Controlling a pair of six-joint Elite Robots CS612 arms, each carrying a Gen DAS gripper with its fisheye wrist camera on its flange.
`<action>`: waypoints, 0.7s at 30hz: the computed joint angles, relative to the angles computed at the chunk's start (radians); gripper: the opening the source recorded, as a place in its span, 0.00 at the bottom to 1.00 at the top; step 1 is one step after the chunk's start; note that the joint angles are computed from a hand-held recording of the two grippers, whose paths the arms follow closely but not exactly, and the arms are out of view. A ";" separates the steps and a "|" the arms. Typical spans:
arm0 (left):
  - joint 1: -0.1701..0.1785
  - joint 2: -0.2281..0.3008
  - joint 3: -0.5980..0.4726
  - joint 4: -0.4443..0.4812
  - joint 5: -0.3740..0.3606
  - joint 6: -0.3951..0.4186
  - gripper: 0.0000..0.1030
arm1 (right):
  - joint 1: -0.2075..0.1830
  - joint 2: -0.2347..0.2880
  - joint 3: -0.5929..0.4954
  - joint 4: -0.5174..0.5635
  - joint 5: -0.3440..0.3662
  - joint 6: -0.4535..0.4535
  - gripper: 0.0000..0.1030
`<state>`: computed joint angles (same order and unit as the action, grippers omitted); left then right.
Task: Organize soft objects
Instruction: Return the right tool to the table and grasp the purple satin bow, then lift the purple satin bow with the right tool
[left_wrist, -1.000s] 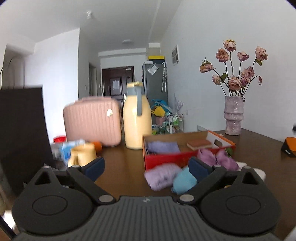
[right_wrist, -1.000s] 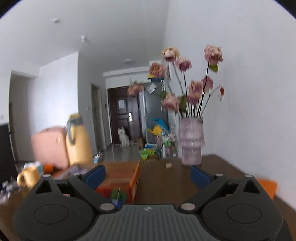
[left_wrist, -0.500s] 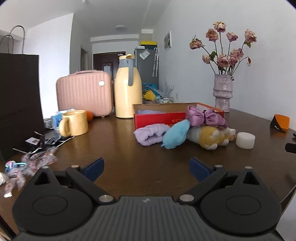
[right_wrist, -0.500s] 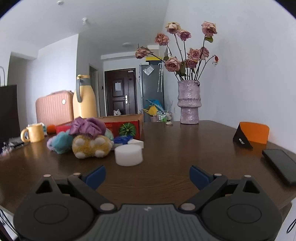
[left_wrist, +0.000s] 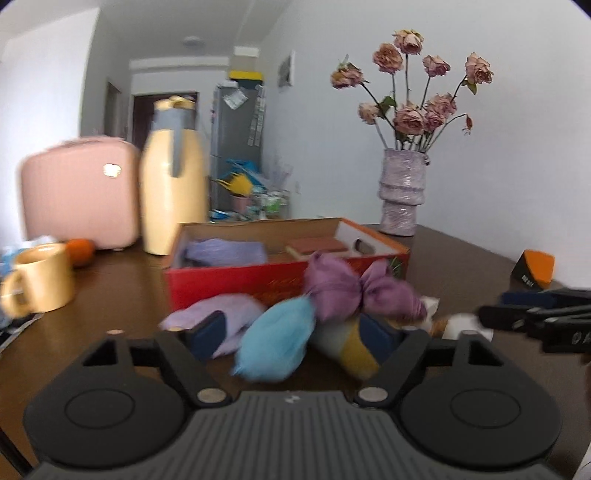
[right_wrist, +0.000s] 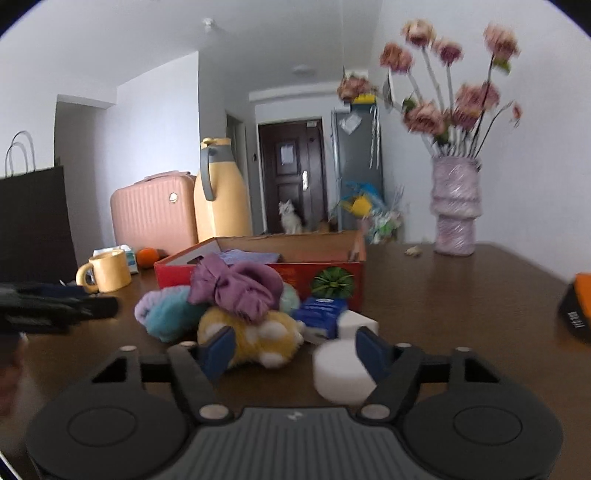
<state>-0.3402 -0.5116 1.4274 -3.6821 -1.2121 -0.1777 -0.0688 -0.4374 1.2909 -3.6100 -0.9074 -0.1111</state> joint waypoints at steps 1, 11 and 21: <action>0.007 0.008 -0.030 0.026 -0.029 -0.006 0.70 | 0.005 0.007 -0.034 0.048 0.026 0.015 0.64; 0.060 0.062 -0.180 0.173 -0.248 -0.099 0.20 | 0.056 0.096 -0.286 0.363 0.115 0.006 0.24; 0.031 0.016 -0.087 0.025 -0.215 -0.072 0.14 | 0.053 0.063 -0.205 0.202 0.097 0.034 0.17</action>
<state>-0.3096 -0.4959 1.3404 -3.6567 -1.4272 -0.2498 -0.0156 -0.3747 1.0861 -3.4080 -0.8101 -0.0776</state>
